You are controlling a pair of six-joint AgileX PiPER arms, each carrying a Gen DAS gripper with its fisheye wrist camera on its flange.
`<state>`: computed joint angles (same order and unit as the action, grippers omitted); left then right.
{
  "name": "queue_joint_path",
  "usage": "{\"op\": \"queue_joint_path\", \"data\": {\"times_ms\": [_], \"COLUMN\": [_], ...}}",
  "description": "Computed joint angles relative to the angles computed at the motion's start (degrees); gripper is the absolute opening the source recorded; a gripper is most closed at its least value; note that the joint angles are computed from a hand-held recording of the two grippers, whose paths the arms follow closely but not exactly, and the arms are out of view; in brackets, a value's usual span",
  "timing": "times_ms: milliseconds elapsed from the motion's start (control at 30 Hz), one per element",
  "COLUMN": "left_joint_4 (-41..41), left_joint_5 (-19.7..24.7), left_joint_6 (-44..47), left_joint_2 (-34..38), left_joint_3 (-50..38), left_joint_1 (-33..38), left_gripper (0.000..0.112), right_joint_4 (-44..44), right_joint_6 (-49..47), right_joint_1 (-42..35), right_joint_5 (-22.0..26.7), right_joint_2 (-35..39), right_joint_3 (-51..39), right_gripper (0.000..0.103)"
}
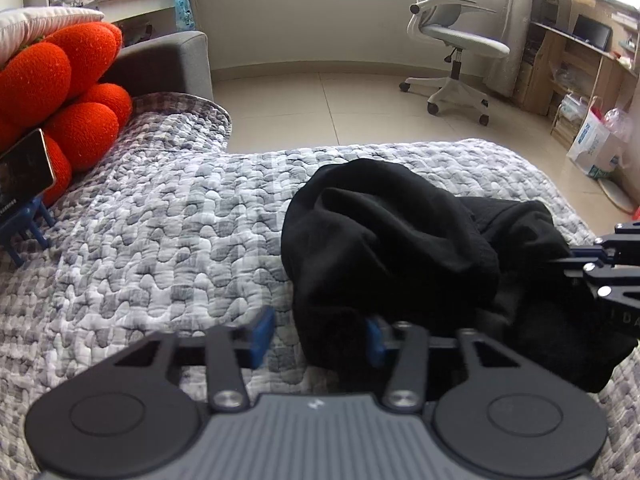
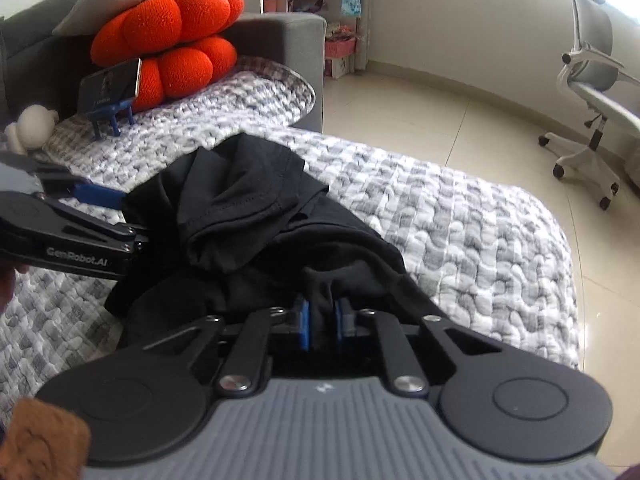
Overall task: Fold clothes
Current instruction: 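Grasp the black shirt edge with the left gripper while the right gripper grasps another edge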
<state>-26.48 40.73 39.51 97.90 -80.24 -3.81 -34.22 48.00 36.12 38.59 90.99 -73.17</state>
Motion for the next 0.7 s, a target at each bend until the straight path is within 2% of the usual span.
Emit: {"op": "queue_joint_path", "data": {"times_ms": [100, 233, 300, 367, 433, 467, 500, 533, 567, 633, 700], "left_joint_4": [-2.3, -12.8, -16.8, -19.3, -19.8, -20.0, -19.1, -17.6, -16.1, -13.1, -12.8], "left_joint_5": [1.2, 7.2, 10.8, 12.4, 11.1, 10.5, 8.8, 7.6, 8.3, 9.7, 9.5], "left_joint_6": [0.8, 8.0, 10.1, 12.2, 13.4, 14.0, 14.0, 13.9, 14.2, 14.6, 16.7], "left_joint_2": [-1.0, -4.5, -6.4, -8.0, -8.7, -9.0, -8.7, -8.1, -6.8, -4.0, -3.8], "left_joint_3": [-0.9, -1.9, -2.5, -2.7, -2.3, -2.2, -1.8, -1.5, -1.3, -1.3, 1.8], "left_joint_1": [2.4, 9.7, 13.7, 16.8, 18.6, 19.5, 19.6, 19.3, 19.1, 18.6, 19.5], "left_gripper": [0.007, 0.007, 0.006, 0.006, 0.006, 0.006, 0.006, 0.007, 0.007, 0.007, 0.007], "right_joint_4": [-3.4, -5.8, -6.6, -6.4, -6.6, -7.3, -9.2, -11.1, -10.8, -6.7, -6.8], "right_joint_6": [0.9, 0.5, 0.0, -0.3, -0.2, 0.5, 1.5, 2.2, 2.0, 0.0, -0.1], "right_joint_1": [1.1, 3.6, 5.4, 6.8, 7.5, 7.9, 8.6, 9.5, 9.3, 7.1, 7.4], "right_joint_5": [0.4, -0.1, -2.2, -6.0, -10.0, -9.5, -6.8, -1.8, 2.7, 6.9, 8.9], "right_joint_2": [-3.9, -10.0, -14.1, -18.4, -21.8, -22.7, -22.3, -20.2, -17.9, -13.4, -10.2], "right_joint_3": [0.3, 0.7, 2.0, 4.0, 6.3, 7.0, 7.0, 6.1, 5.4, 5.5, 6.9], "right_gripper": [0.01, 0.01, 0.01, 0.01, 0.01, 0.01, 0.01, 0.011, 0.011, 0.011, 0.012]}}
